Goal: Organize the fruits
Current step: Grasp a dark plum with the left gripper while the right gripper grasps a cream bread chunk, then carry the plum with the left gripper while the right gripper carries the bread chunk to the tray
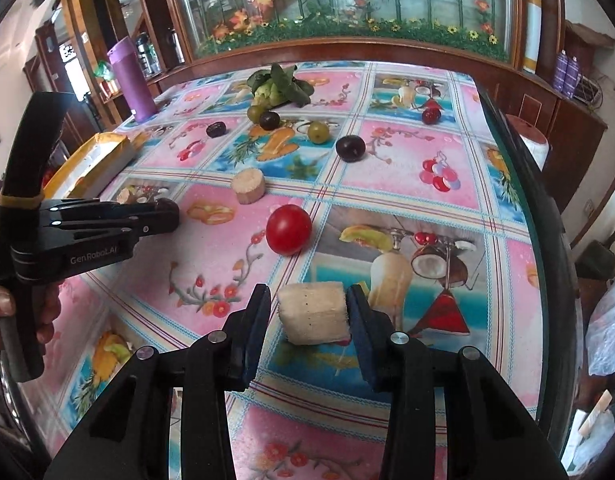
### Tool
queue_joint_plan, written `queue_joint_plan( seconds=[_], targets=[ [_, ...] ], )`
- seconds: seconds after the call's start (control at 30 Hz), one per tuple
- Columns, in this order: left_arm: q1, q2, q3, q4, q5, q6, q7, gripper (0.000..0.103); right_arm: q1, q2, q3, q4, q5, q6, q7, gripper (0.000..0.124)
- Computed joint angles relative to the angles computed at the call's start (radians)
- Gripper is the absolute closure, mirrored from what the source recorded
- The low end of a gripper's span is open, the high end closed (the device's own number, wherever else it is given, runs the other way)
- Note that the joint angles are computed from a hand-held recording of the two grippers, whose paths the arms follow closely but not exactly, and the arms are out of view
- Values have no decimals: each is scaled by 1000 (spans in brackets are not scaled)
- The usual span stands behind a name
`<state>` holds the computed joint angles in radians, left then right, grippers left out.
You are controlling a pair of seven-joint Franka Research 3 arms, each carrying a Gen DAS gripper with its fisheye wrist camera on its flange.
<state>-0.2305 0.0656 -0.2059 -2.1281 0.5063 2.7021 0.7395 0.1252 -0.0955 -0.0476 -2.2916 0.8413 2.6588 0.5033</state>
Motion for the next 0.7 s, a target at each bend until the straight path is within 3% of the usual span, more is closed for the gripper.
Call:
queue_joint_plan(
  seconds=[0.13, 0.3, 0.7],
  targets=[
    [-1, -34, -8, -40, -32, 18, 30, 77, -1, 0, 7, -6, -43, 17, 36, 85],
    [-3, -73, -18, -94, -144, 48, 110, 77, -18, 14, -1, 5, -100, -36, 115, 85],
    [-28, -201, -3, -245, -361, 110, 246, 77, 10, -24, 17, -52, -133, 64, 139, 91]
  ],
)
